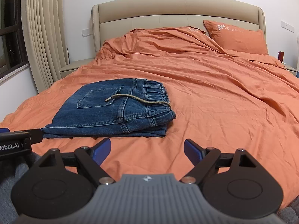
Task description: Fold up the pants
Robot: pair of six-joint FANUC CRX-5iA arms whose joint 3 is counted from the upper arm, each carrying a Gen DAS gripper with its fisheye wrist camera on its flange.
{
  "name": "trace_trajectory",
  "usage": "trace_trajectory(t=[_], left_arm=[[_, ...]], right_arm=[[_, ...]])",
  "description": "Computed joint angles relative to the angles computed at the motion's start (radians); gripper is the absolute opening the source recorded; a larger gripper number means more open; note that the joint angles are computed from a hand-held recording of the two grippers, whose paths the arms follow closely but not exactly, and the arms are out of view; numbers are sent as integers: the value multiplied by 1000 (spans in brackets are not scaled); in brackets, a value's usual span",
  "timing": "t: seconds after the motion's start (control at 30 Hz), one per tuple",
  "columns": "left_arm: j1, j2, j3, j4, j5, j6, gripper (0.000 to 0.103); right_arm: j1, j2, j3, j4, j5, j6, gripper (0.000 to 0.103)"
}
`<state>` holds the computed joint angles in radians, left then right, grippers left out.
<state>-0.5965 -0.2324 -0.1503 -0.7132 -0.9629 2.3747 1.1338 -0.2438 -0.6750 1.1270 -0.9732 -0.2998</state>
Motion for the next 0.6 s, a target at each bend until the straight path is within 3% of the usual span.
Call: trace_trajectory(t=[0.6], left_arm=[[22, -5, -12, 30, 18, -24, 97]], right_arm=[[4, 1, 5, -16, 1, 6, 82]])
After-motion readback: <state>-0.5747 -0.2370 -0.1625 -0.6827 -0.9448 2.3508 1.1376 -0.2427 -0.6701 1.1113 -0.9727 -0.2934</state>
